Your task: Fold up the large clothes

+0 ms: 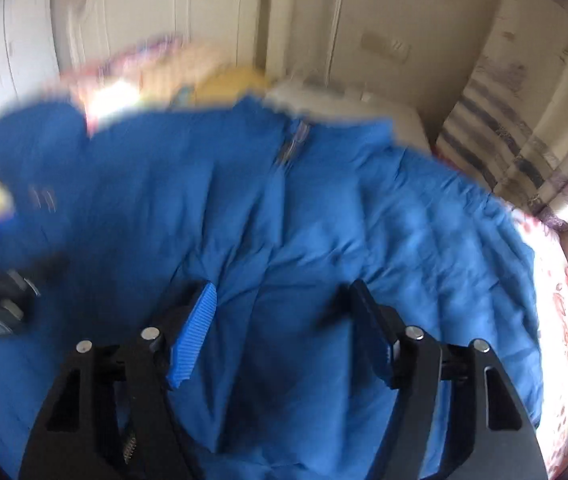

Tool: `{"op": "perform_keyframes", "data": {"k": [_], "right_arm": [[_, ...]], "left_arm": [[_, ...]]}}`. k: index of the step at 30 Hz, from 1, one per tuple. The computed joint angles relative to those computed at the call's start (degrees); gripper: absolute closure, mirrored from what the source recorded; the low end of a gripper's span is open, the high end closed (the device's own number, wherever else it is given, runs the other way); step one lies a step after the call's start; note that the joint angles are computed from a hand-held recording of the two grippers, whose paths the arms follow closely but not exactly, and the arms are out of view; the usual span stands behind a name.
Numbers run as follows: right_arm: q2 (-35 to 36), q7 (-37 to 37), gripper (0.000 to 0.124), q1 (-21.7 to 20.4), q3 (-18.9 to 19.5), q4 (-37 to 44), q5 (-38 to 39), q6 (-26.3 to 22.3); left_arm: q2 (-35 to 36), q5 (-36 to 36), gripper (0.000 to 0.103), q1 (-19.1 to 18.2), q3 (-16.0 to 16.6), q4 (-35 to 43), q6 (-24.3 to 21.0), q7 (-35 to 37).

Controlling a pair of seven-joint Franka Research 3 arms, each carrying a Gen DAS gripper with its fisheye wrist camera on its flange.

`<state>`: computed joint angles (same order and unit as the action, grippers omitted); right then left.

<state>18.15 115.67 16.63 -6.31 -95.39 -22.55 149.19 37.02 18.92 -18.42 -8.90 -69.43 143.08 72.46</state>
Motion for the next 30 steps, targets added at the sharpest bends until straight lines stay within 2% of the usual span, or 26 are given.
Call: {"op": "perform_keyframes", "data": {"k": [2,3,6,7,8,10,11,12,13,15,16,17,18,19,20,21,22,24,26,28,30], "right_arm": [[-0.8,-0.3,0.053,-0.8,0.8,0.5,3.2,-2.7],[-2.0,2.5,0.053,0.0,0.0,-0.1,2.1,-3.7],[-8.2,11.1,0.049,1.3,-1.0,-7.1,-5.6,0.2],[-8.8,12.6,0.045,0.6,-0.9,-8.2,-7.3,0.9],[-10.1,15.8,0.042,0.4,-1.0,-10.0,-10.1,0.6],[-10.2,16.2,0.041,-1.6,0.0,-11.7,-8.3,-1.4],[-10.2,15.5,0.039,-2.9,0.7,-12.8,-6.3,0.0],[-10.6,15.1,0.038,-4.9,1.7,-15.2,-4.2,4.4],[-10.8,13.9,0.038,-5.2,1.6,-15.8,-2.1,5.6],[-11.1,13.6,0.037,-5.5,1.9,-16.2,-1.9,5.4],[-11.3,14.4,0.037,-5.5,1.9,-16.6,-2.9,5.7],[-10.8,14.9,0.037,-5.6,1.9,-16.3,-3.4,6.1],[-10.6,14.8,0.037,-5.7,2.0,-16.1,-3.3,6.4],[-10.6,14.8,0.037,-5.7,2.0,-16.2,-3.1,6.5],[-10.3,14.7,0.037,-5.8,2.0,-16.0,-3.0,6.7],[-10.3,14.7,0.037,-5.8,2.0,-16.0,-3.1,6.8],[-10.4,14.6,0.037,-5.8,1.9,-16.1,-3.1,6.7],[-11.0,14.9,0.037,-5.8,1.9,-16.7,-3.6,6.9],[-11.1,15.2,0.037,-5.8,1.9,-16.8,-3.9,7.0],[-11.2,15.7,0.036,-5.7,2.0,-16.9,-4.3,6.9],[-11.1,15.5,0.036,-5.8,2.1,-16.9,-4.0,7.0]], "left_arm": [[-0.1,-0.6,0.004,0.4,-0.3,-0.2,0.2,0.2],[-0.1,-0.6,0.004,0.4,-0.3,-0.3,0.2,0.2],[-0.1,-0.7,0.004,0.4,-0.2,-0.2,0.1,0.2],[-0.1,-0.7,0.004,0.4,-0.2,-0.2,0.0,0.1],[-0.1,-0.8,0.004,0.5,-0.2,-0.3,0.0,0.2],[-0.1,-1.1,0.004,0.6,-0.3,-0.2,0.0,0.3],[-0.3,-1.3,0.004,0.8,-0.5,-0.6,0.3,0.3],[-0.6,-1.9,0.004,1.2,-0.7,-1.1,0.7,0.1],[-1.0,-3.1,0.004,2.0,-1.4,-1.6,1.2,0.4],[-4.4,-8.5,0.004,6.1,-4.2,-7.0,6.5,1.6],[-6.9,-11.7,0.004,8.6,-5.6,-11.0,10.7,1.8],[-10.0,-17.0,0.004,12.6,-8.0,-15.8,16.3,2.6],[-11.8,-22.0,0.004,16.3,-10.7,-18.7,19.9,4.4],[-13.2,-26.8,0.004,20.9,-14.3,-20.9,22.7,6.2],[-14.5,-33.9,0.004,24.8,-16.3,-22.7,25.0,8.6],[-14.9,-37.3,0.004,26.7,-16.5,-23.1,25.6,8.5],[-15.0,-38.9,0.004,27.8,-14.8,-22.5,24.9,6.0],[-14.3,-37.0,0.006,26.0,-8.8,-20.2,22.6,0.5],[-11.2,-33.0,0.007,24.6,-3.0,-14.8,18.3,-6.2],[-7.1,-32.0,0.010,25.0,-1.1,-8.4,13.8,-9.5],[-1.7,-31.8,0.014,27.1,-2.4,-0.5,10.0,-10.5]]}}
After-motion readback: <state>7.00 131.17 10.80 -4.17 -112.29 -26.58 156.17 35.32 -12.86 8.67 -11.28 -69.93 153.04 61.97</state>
